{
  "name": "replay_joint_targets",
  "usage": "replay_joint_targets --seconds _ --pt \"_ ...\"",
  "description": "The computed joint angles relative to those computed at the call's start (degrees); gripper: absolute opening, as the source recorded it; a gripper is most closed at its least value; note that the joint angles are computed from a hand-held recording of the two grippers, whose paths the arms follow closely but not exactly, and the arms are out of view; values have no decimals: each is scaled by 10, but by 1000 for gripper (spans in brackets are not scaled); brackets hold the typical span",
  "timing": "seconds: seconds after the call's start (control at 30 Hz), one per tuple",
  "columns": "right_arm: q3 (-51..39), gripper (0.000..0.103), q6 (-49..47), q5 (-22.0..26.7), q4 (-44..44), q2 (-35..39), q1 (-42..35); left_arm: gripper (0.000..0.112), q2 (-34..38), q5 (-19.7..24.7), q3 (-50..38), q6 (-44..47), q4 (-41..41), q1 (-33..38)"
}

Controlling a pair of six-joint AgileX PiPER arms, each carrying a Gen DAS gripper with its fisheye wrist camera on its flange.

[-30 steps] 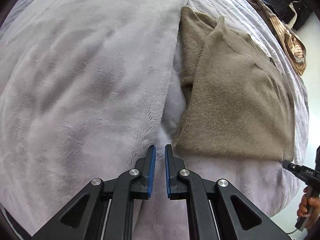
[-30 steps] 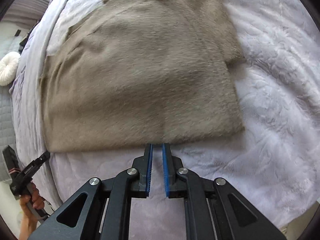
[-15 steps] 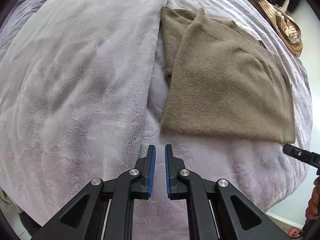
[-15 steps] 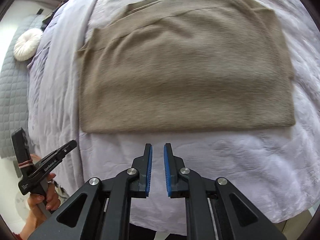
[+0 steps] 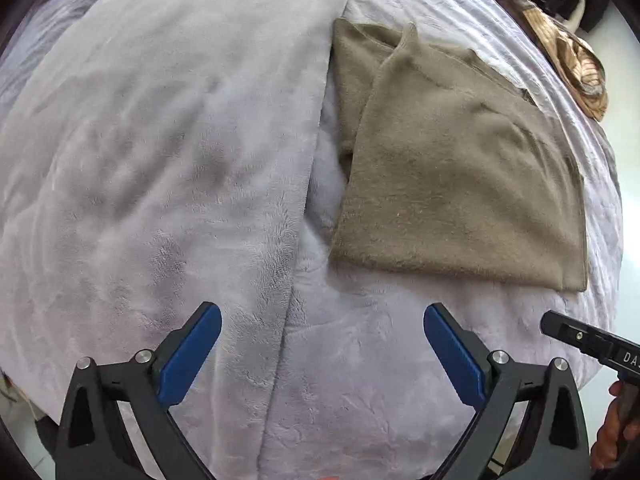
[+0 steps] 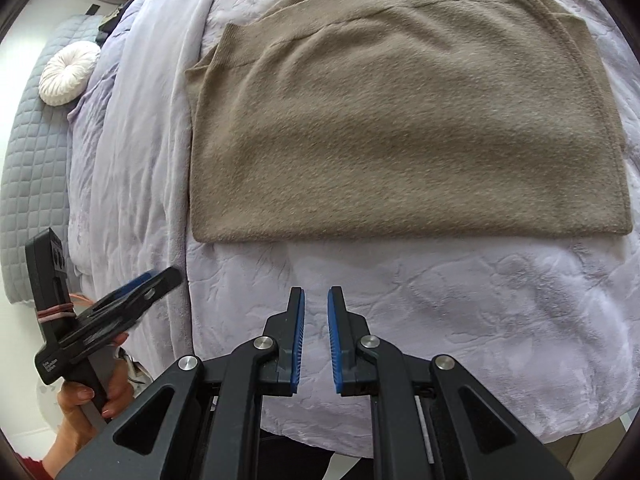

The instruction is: Fold small clothes

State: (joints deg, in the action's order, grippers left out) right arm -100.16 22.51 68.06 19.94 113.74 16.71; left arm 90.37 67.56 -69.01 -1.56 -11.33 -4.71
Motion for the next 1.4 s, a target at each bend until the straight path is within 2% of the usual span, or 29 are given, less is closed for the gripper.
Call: replay_joint_targets --seconds 0.07,0.27,0.4,0.47,0.6,0.73,0.83,1.0,1.1,1.27,1.33,1.37,1.4 --pt "-7 18 3 0 2 5 6 101 2 -1 1 2 2 0" --pt "-39 36 18 4 -4 26 23 101 5 -11 -2 -1 20 0" --pt "-59 58 33 7 -16 35 32 101 11 -14 -8 2 27 7" --pt "-68 61 39 9 -22 40 36 101 13 -14 -7 8 25 11" --pt "-84 61 44 13 -22 54 39 101 20 -17 -8 22 16 17" --pt "-80 61 48 -6 4 66 40 101 21 -32 -8 40 0 35" --pt "-55 61 39 -55 60 73 37 101 11 -51 -2 88 -54 74" --pt "-13 61 15 -142 178 94 32 101 34 -29 -27 136 -124 139" --pt "8 61 -12 -191 260 111 36 101 61 -24 -47 122 -105 144" --pt "31 61 -51 -279 385 152 49 101 71 -42 -49 127 -89 156" --pt "65 61 -109 -319 485 158 51 101 68 -50 -43 134 -92 163" --pt "81 60 -130 -338 542 160 52 101 66 -56 -39 135 -89 163" --pt "96 49 -155 -347 599 161 52 101 62 -66 -34 138 -86 164"
